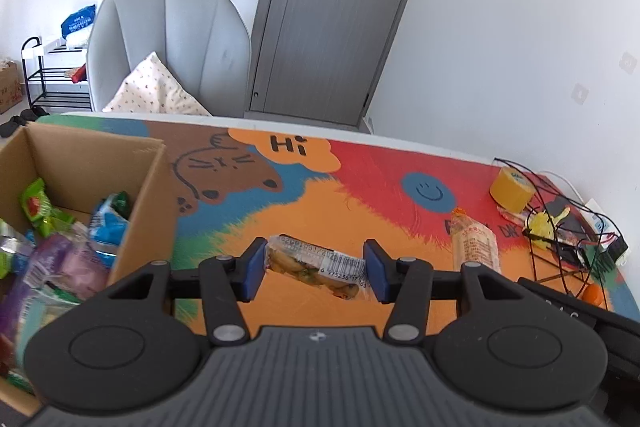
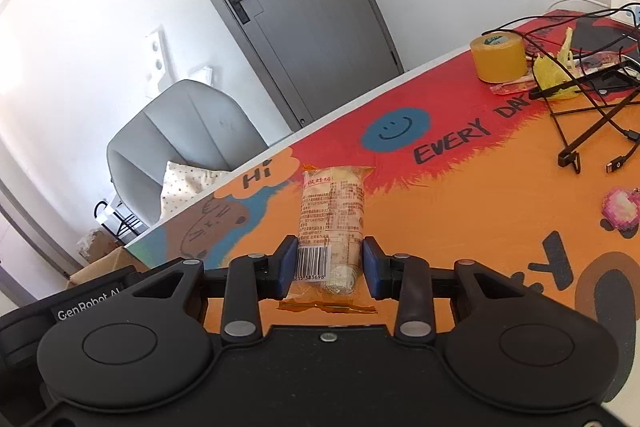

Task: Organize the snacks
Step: 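Carry both snacks over the cardboard box and open both tools to drop them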

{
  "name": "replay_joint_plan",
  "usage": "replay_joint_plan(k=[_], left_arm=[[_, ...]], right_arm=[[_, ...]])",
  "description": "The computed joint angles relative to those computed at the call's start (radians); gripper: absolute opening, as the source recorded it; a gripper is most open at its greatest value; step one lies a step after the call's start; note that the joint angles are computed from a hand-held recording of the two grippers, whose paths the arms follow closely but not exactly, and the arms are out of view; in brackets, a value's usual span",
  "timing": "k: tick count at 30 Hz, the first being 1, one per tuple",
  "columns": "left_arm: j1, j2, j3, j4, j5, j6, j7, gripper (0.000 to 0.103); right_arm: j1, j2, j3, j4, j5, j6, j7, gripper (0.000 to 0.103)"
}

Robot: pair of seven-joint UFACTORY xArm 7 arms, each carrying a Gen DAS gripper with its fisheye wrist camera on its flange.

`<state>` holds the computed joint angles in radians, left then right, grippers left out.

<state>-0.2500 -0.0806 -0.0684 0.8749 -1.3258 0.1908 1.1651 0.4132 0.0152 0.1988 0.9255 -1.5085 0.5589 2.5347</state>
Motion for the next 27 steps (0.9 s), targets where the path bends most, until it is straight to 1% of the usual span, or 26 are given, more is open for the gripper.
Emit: replay_joint_plan(k=[6,17,22,27], left_arm=[[0.021,-0.054,0.035,-0.023,-0.043,0.017,0.046,0.051],[0.096,-0.091,0.109,-0.028,-0.044,0.091,0.081,0.051],[0.145,-0.079,0.138,-0.017,-0.055,0.127,0.105,0.051],[0.199,-0.037,0.147,0.024,-0.043,0.144,0.112,0.051]], right_arm=[[0.026,0.011,0.017,0.049,-0.012,0.032,-0.023,0.036],[0.088,0.100,0.010,0.190,-0.025,0.048,-0.082,0.036],[0.124,0.152,-0.001,0.261,-0.013,0.051,-0.125,0.036],[0.166,0.208,-0.021,0.338,0.007,0.052,-0.167,0.036]])
